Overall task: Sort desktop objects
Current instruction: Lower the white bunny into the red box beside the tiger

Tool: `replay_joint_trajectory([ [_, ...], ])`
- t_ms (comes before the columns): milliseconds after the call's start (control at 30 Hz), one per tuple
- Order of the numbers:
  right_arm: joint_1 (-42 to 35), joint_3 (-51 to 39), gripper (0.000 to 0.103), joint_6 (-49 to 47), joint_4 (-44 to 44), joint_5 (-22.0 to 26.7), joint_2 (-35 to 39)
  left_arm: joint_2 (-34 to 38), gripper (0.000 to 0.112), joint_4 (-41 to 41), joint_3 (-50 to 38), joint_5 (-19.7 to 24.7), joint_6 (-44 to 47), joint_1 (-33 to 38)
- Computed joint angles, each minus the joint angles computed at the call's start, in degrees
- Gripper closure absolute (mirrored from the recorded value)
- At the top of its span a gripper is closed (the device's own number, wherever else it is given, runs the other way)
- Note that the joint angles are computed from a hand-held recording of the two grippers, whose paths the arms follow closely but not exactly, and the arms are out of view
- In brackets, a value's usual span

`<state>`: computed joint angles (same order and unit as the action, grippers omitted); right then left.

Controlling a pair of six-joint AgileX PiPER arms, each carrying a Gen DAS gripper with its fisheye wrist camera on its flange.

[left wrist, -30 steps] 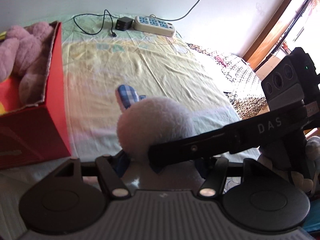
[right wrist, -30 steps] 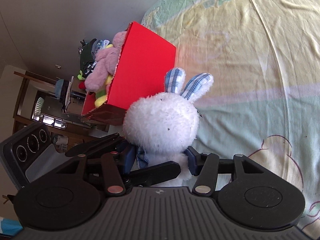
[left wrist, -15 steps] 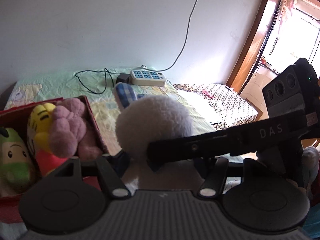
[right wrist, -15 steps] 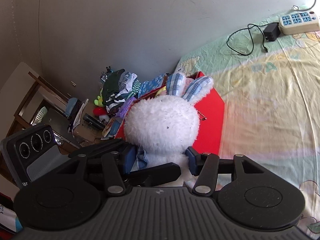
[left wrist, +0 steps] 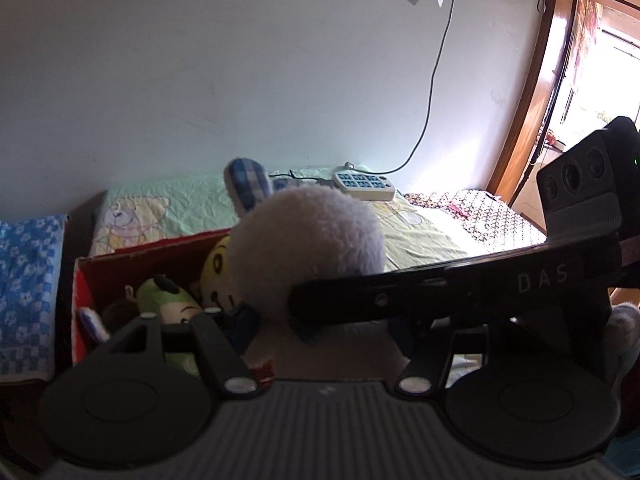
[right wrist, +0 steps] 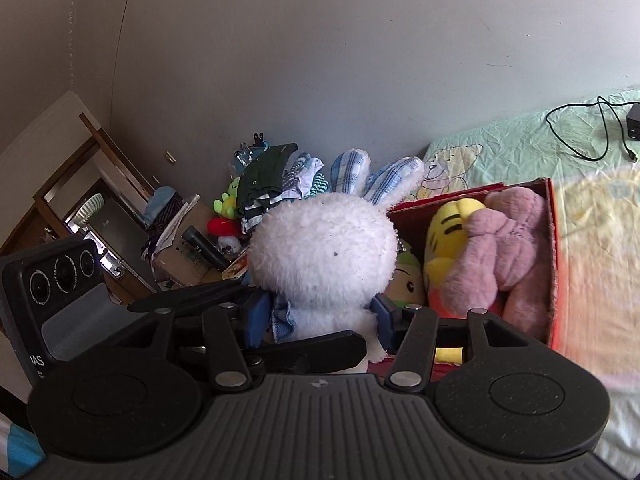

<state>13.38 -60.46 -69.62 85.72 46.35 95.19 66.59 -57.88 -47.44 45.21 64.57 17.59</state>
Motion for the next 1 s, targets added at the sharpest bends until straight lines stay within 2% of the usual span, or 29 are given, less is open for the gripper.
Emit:
replay_joint_trajectory([
  [133,4.57,-1.46,0.047,-1.42,1.9,-5.83,0.39,3.24,0.047,-2.66,-2.55,5.47,5.2,6.51],
  [300,8.83,-1.3,0.046,-1.36,2.37,-12.9,-0.32,5.7,0.046,-4.48,-2.78,6.87,8.81,8.15],
  [400,10.01,-0.91,0.046,-0.59,3.57,-15.14,-0.01,8.03,0.046,-4.64,-3.78,7.85,9.7,8.43],
  [500,10.44,-1.03,0.047,0.15,3.85,-16.12,0.45,9.29,0.046,-5.05,-4.02,7.76,10.26,8.48],
  [633,11.21,-2.82,0.047,3.27,-0.19,-16.92,1.31,10.79,0.046,-5.7,-4.02,7.73,11.1,9.04],
  [767,10.95,-5.4,0.046,6.57,-4.22,-15.97,3.66,12.7,0.046,-5.43,-4.39,6.69,9.74,8.61],
  [1000,10.8,-7.17,0.047,8.21,-5.59,-15.85,6.42,16.82,0.046,-4.03,-6.38,5.36,8.16,7.26],
])
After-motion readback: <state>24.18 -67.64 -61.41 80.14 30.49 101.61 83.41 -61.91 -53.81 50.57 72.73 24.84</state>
